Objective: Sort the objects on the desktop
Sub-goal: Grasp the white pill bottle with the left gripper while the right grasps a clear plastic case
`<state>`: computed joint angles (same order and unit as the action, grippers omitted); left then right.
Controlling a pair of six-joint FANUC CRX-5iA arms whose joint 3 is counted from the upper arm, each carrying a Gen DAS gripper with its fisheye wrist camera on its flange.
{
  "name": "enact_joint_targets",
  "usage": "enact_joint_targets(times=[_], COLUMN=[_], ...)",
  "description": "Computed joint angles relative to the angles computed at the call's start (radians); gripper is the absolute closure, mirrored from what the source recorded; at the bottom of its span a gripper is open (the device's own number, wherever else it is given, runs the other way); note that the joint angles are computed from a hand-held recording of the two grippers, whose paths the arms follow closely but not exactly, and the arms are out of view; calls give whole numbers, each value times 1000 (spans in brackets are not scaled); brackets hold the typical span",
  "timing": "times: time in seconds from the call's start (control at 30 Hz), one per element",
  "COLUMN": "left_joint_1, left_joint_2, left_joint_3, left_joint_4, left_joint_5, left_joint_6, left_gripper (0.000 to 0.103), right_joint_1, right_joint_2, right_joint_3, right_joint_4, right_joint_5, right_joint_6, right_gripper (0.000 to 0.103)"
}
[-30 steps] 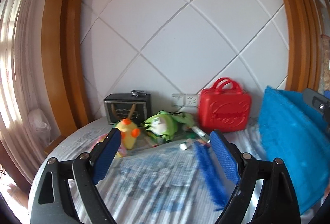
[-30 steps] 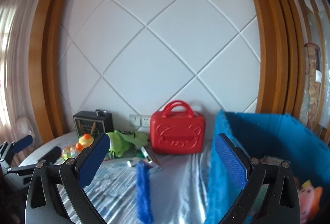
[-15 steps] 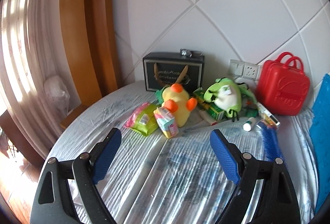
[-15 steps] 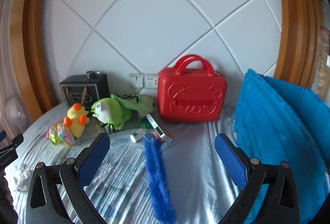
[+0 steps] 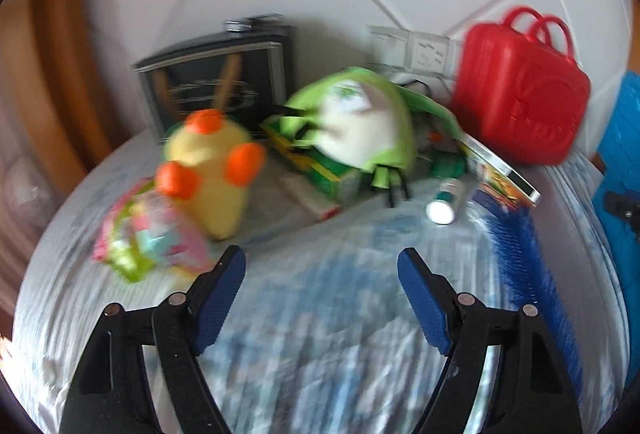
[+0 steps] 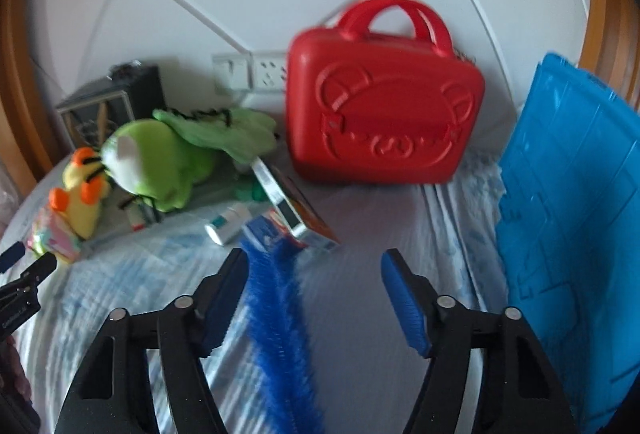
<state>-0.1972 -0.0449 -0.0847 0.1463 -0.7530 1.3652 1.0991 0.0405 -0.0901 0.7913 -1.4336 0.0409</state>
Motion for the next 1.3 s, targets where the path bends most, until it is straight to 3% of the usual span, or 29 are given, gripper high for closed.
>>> enact_joint_targets(times=[0.1, 0.53, 0.57, 0.6, 0.63, 0.7, 0.93, 1.2, 1.3], left_joint_1=[-68, -207, -209, -202, -192, -192, -152, -146, -155], left_joint_2=[93, 457, 472, 472, 474, 466, 377, 356, 350], left_joint_3=[45, 362, 376, 355, 343, 336, 234, 221, 232], left_joint_4=[38, -29, -30, 21, 72, 58, 30, 2, -33], left_joint_5=[30, -31, -37, -13, -11, -7, -7, 17, 16], left_joint_6=[-58, -70, -69, -100, -116, -99, -30, 0, 30], left_gripper=[24, 29, 37, 44, 58, 69, 69, 69, 69], right_joint_1=[-49, -206, -213, -219, -225, -234, -255, -284, -296], right_joint_2=[-9, 0, -1, 0, 2, 9, 42, 109, 125], right_joint_3=[-40, -151, -158, -162, -162, -164, -156, -97, -76], right_joint_4=[-47, -155, -157, -160, -165, -168, -163, -176, -210], right_joint_5=[52, 326, 345, 364, 379, 408, 501, 496, 507], right_joint_6=[2, 77, 83, 93, 106, 121, 168, 230, 273], right_gripper=[50, 49, 49, 45, 40, 36, 18, 19, 34])
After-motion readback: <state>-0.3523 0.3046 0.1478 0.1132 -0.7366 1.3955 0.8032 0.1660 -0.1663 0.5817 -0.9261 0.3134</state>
